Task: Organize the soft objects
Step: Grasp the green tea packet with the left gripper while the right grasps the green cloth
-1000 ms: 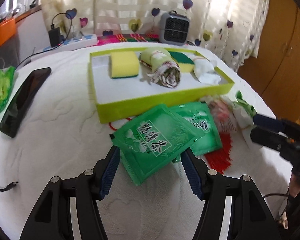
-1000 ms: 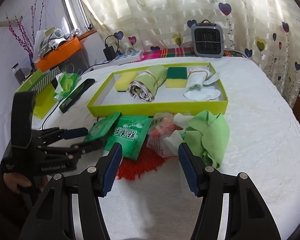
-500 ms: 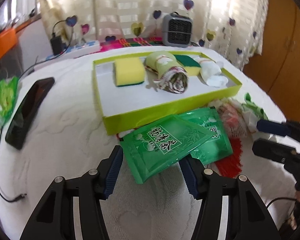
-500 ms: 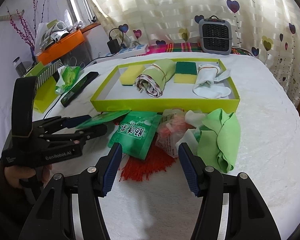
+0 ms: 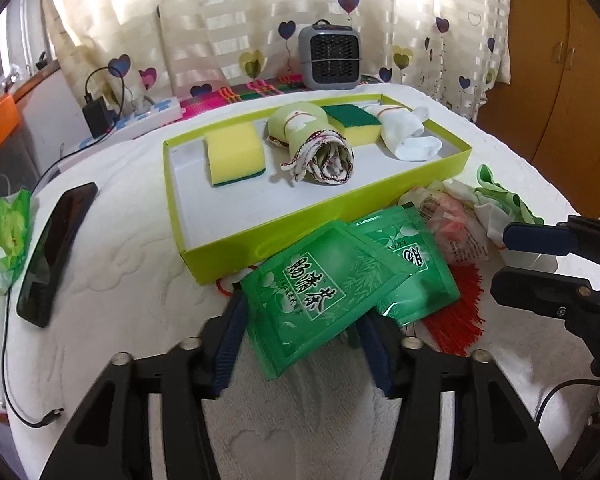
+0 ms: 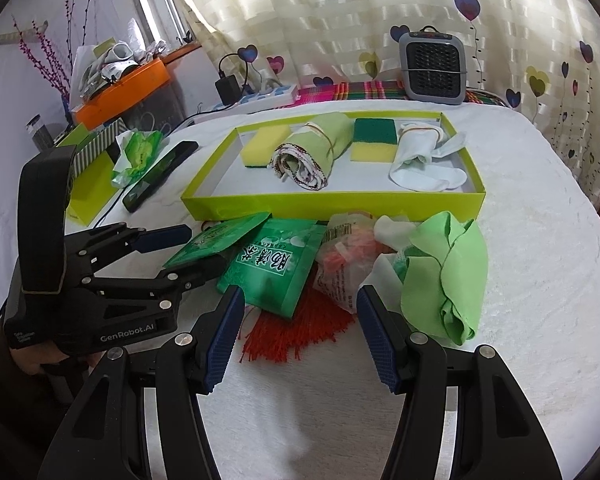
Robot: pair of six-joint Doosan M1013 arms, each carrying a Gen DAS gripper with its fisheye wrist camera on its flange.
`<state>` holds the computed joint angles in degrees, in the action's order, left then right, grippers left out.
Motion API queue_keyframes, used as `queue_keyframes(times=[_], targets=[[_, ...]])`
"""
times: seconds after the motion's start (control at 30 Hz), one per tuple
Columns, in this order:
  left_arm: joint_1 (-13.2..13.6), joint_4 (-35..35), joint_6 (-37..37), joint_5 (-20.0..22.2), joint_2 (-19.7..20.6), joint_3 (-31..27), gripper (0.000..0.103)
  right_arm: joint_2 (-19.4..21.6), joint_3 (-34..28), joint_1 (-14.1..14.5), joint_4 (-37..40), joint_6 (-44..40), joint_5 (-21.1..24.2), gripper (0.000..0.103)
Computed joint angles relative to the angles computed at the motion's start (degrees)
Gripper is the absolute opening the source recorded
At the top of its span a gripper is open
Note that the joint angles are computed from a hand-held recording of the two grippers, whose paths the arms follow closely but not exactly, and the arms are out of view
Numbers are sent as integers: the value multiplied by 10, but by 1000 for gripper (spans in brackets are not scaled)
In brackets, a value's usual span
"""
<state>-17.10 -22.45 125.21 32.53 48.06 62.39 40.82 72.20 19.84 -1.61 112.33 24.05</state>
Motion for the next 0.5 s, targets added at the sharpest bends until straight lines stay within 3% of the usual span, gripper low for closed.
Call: queue_keyframes(times=[0.23,0.5], targets=[[1,-16,12,0,1,-3,32,-6,12,-4,0,9,-11,59],[10,-68,21,-5,0,-3,20,-19,33,-12,-56,88,-31,59]])
